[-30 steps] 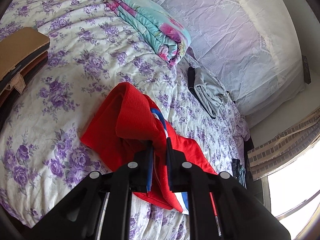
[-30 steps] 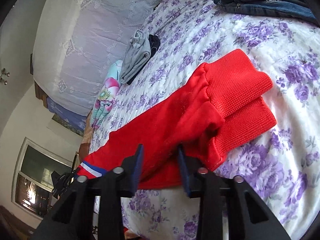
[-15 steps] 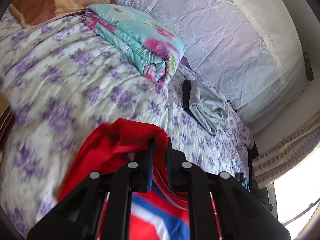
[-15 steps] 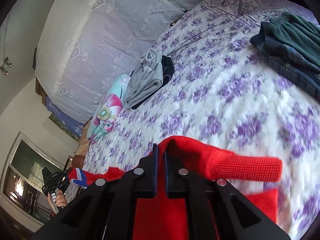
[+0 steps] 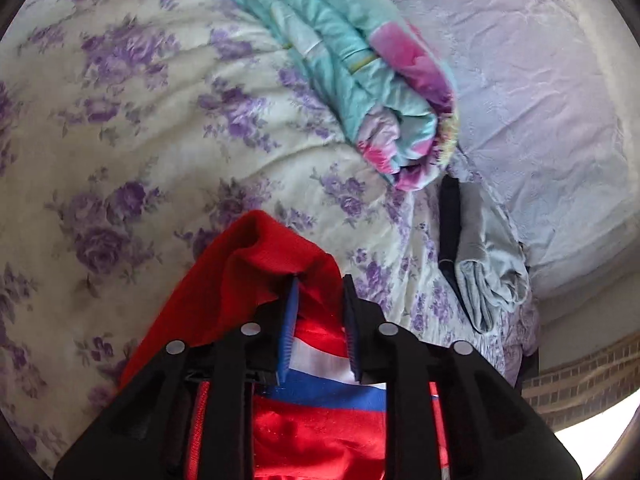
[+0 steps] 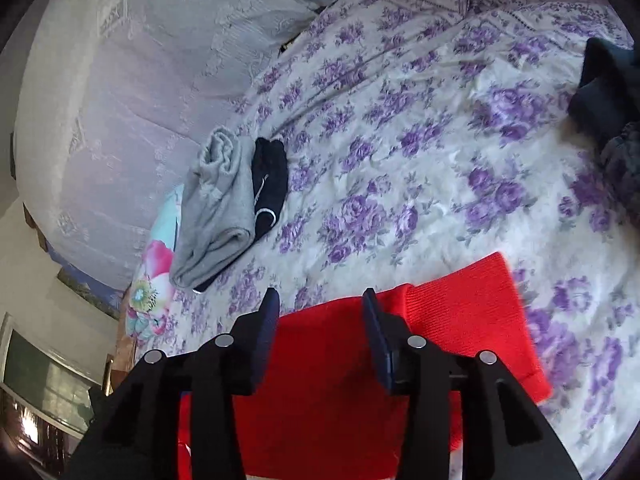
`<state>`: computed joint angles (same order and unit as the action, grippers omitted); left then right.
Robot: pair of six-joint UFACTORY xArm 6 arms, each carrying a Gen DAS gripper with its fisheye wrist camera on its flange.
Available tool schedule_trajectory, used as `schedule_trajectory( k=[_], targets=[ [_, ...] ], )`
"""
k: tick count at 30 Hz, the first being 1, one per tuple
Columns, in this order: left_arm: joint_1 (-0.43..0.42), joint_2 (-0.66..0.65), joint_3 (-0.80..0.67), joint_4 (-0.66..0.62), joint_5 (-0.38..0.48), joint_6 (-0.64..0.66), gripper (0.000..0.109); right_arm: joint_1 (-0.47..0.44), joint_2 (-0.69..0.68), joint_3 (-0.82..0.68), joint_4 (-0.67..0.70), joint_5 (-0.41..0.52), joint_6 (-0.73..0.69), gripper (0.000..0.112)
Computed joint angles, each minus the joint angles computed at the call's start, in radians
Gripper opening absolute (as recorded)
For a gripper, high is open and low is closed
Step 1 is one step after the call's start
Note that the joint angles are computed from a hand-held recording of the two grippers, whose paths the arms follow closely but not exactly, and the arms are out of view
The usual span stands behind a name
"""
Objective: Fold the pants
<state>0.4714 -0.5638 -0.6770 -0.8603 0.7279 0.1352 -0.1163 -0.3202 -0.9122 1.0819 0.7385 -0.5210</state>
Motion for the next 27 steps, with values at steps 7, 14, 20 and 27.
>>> schedule_trajectory(
  k=[7,14,20,27],
  targets=[
    [-0.117,-0.247,0.121,0.213,-0.244,-0.033,0.072,-0.097,-0.173,0.128,-0.13,0.004,0.02,0.05],
    [-0.167,-0.16,0.1,0.569,-0.182,-0.252,0.092,-0.065,-0.135,0.158,-0.179,-0.035,0.014,0.049],
    [-0.095,-0.058,0.068,0.688,-0.118,-0.39,0.088,-0.025,-0.179,0.211,-0.163,-0.172,-0.023,0.045],
    [-0.029,-0.151,0.104,0.599,-0.128,-0.341,0.089,0.023,-0.198,0.205,-0.325,-0.127,-0.022,0.08]
  ],
)
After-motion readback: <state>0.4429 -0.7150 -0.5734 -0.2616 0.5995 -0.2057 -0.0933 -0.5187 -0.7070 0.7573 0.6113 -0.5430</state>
